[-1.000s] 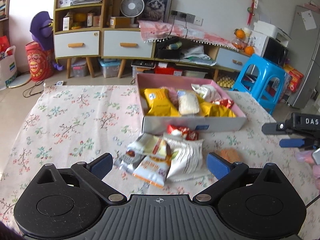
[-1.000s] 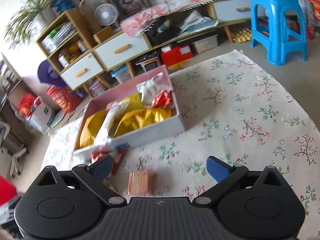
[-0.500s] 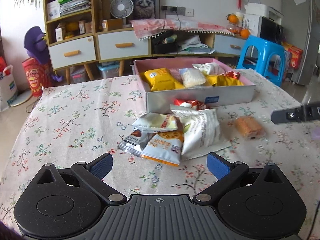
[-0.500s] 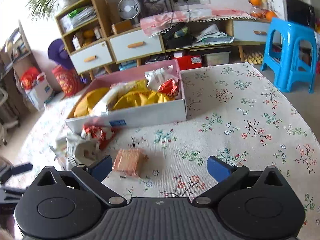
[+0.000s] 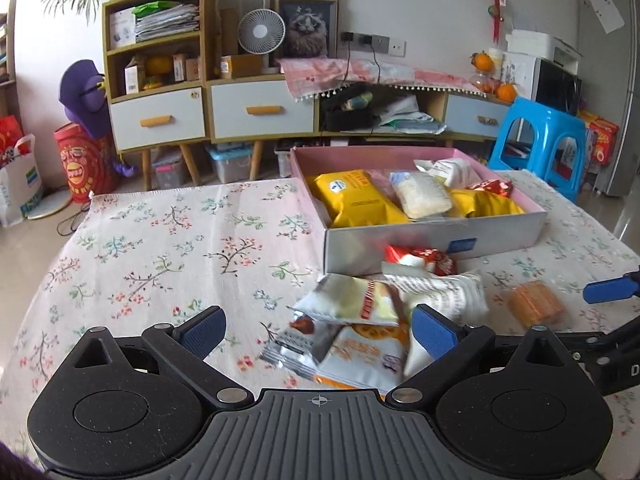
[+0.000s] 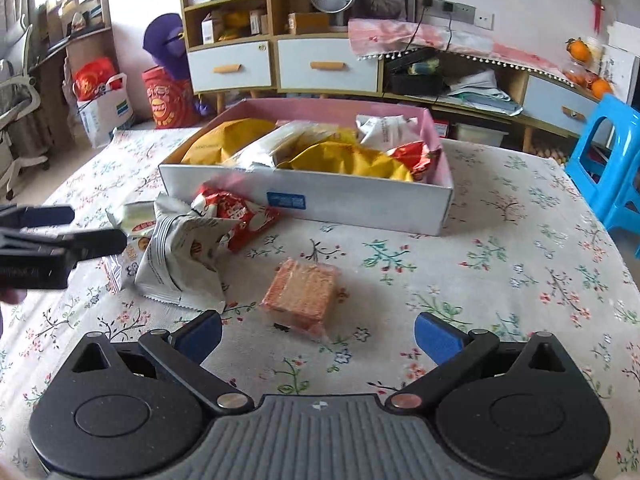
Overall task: Organize snacks
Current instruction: 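Grasp a white cream-biscuit pack with the left tool while the right grasps a wafer pack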
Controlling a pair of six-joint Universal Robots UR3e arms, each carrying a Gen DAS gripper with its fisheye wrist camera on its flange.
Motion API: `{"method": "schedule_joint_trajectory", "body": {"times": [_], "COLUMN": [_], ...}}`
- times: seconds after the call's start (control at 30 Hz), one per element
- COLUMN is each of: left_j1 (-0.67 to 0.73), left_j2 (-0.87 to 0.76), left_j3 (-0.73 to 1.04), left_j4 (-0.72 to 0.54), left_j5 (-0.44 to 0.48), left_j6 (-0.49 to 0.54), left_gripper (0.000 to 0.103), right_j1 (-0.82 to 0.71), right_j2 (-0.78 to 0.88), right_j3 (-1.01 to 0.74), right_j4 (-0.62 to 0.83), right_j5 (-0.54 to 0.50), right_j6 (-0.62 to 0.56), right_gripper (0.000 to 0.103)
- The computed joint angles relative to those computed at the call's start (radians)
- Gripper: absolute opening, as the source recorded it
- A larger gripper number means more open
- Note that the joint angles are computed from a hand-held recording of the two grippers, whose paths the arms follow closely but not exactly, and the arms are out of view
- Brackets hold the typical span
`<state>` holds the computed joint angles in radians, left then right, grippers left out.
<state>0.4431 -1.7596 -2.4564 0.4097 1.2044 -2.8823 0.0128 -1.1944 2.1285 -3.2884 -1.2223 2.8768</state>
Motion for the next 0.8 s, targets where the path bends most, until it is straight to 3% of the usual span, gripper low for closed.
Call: {"method": "schedule_joint_trajectory", "body": {"times": [0.27,0.57,0.7,0.73,0.77,0.8], "left_j1": [-0.041,-0.033,-0.014,-0.006,-0.001,0.004], "left_j2": [-0.072,-0.104,-0.085,-0.079,-0.072,-0.065], "left_j3": [0.11,0.152,0.139,0.132,0.124,0.117], "left_j4": [-0.088,-0.144,-0.148,-0.147,-0.146,-0.148], "left_j5": [0.003,-0.008,-0.02,-0.029,-0.032,-0.034], "left_j6": [0.054,0.015,-0.019,-0.027,-0.032,-0.03], "left_gripper": [0.091,0.048,0.029,0.028,0.02,0.016], "right_j1": [0.031,0.053,0.054,0.054,0.054,0.054], "right_j2": [0.058,0.099,0.11,0.111,0.11,0.11], "right_j3": [-0.092,-0.153,-0.163,-0.166,-0.166,-0.166], "right_j4": [0.054,0.077,0.061,0.06,0.056,0.052], "right_j5": [-0.036,-0.072,-0.064,-0.061,-0.055,-0.049], "right_j6": [0.007,0.012,0.008,0.006,0.002,-0.004], "right_gripper": [0.094,0.087,0.075,0.067,0.062,0.05]}}
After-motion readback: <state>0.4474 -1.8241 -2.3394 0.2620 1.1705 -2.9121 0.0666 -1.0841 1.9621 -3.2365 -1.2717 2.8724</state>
